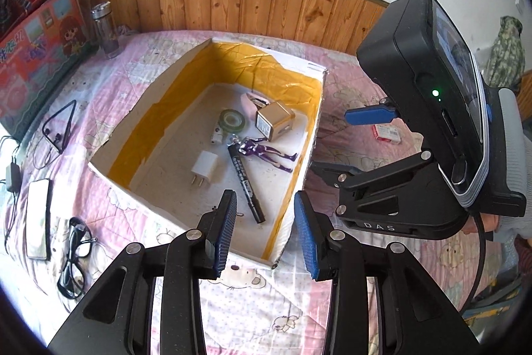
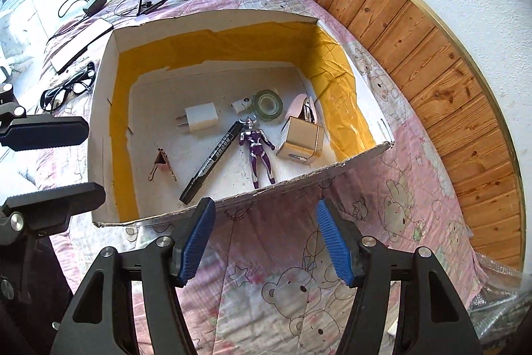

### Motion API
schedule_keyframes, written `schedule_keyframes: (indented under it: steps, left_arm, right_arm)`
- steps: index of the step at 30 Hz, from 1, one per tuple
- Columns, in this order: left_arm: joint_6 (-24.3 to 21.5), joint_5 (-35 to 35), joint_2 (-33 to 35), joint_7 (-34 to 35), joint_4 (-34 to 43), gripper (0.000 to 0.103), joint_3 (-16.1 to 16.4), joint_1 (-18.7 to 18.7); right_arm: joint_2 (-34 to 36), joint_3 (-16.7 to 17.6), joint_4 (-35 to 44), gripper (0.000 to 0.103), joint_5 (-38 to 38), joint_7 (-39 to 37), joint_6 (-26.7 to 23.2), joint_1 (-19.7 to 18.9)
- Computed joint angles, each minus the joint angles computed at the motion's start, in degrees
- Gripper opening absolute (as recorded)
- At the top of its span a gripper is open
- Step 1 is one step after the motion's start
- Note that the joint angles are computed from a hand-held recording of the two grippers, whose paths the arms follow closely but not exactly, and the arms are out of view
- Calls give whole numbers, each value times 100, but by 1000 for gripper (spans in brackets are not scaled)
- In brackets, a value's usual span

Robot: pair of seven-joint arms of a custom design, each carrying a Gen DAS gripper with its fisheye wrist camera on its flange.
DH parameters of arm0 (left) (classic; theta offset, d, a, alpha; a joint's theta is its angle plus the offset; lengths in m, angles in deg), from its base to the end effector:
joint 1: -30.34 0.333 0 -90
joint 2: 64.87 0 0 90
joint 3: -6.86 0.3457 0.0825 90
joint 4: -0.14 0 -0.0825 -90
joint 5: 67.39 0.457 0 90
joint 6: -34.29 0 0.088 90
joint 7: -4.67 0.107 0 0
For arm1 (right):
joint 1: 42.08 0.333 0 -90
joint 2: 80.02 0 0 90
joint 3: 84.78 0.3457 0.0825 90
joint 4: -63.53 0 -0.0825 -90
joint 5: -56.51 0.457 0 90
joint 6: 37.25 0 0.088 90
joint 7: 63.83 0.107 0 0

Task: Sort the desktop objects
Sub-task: 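Move both open tools away from the box toward the two remaining boxes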

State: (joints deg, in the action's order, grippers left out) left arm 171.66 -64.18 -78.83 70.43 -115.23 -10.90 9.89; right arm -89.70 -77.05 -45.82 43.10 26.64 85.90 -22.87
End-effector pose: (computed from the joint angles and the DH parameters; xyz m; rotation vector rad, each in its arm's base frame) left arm 0.4600 -0.3835 0.6365 -1.6530 2.2134 -0.8106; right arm 0.5470 0.2734 0.6295 -2.4962 1.3933 -0.6077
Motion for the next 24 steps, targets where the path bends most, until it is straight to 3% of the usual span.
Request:
schedule_keyframes:
  steps: [7,13,24]
  left_arm:
    - [352,327,-172,-262,-144,41,-118,43]
    - [620,745,-183,-547,-257,46,-261,51]
    - [876,848,699,-472,337,51,-373,-319]
  right_arm:
    - [-466,-29,-493,65,199,63,371,-13]
    - [-1130,-84,-1355,67,518,160,1072,-85]
    - [-2478,-148,-3170,67,777,998,2354,-517]
